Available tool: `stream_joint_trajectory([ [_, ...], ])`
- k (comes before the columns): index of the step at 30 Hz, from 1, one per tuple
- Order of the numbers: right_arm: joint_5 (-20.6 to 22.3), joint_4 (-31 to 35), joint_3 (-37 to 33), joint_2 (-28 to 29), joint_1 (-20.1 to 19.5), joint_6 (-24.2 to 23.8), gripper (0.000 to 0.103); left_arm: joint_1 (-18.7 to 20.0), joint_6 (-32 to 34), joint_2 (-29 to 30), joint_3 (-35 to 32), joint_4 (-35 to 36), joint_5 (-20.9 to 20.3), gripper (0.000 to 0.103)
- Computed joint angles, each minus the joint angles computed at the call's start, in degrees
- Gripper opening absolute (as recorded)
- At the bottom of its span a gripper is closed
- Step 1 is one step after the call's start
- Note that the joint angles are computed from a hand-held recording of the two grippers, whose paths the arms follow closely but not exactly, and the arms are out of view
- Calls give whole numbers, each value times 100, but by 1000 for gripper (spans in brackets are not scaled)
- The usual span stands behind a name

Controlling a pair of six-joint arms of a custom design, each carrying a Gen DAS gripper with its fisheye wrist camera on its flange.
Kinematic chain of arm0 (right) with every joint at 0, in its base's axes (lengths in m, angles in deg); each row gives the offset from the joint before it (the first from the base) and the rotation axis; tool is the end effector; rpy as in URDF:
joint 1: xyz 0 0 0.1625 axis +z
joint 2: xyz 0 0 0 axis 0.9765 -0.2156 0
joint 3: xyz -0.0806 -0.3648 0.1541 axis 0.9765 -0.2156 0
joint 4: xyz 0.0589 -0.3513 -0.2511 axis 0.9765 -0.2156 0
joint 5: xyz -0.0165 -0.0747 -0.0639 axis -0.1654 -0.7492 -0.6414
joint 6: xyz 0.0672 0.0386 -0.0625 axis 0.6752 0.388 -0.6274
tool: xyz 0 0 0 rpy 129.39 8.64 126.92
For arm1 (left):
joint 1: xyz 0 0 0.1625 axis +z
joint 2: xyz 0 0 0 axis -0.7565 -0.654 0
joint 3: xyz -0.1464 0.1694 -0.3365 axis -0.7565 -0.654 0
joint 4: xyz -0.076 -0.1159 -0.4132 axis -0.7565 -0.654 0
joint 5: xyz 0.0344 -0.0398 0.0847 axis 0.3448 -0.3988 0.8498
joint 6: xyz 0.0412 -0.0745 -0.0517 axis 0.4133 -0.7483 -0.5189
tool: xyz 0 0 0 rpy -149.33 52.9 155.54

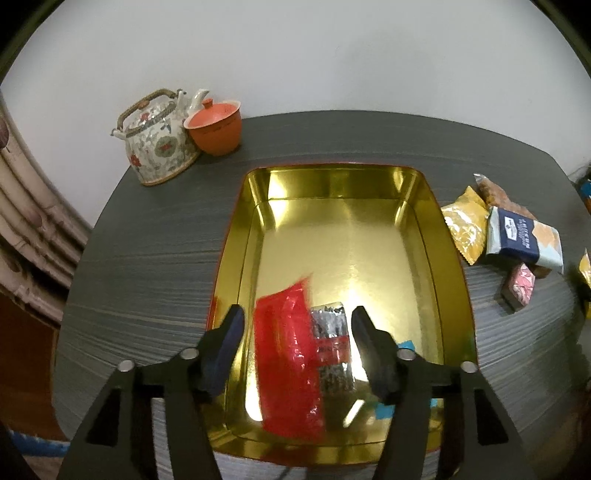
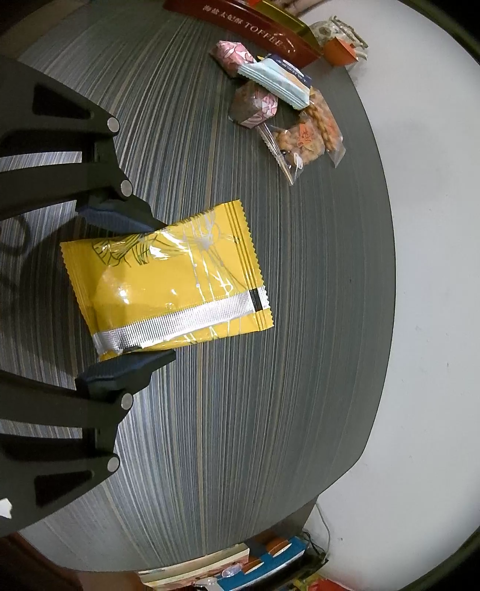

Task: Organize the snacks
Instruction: 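Lower the red packet into the gold tin and open the left gripper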

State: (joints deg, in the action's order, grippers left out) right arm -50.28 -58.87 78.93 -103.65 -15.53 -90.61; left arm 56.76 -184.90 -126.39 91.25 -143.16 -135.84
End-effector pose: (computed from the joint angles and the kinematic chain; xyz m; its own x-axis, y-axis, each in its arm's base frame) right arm -0.0487 -0.3202 0.3987 -0.6104 -0.3511 0.7100 -0.5762 0.8119 -0.0939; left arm -0.2956 -0.2301 0.0550 -0.5928 -0.3616 -0.7196 0.1800 0.8114 -0.5561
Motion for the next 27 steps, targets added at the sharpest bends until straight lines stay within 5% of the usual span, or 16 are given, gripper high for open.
stream_joint_trajectory([
  [13, -287, 297, 220, -230, 850, 406, 53, -486, -604, -142, -102, 525, -22, 72],
  [27, -422, 1590, 274, -197, 2887, 1478, 53, -943, -1882, -578, -26, 1520, -550, 74],
])
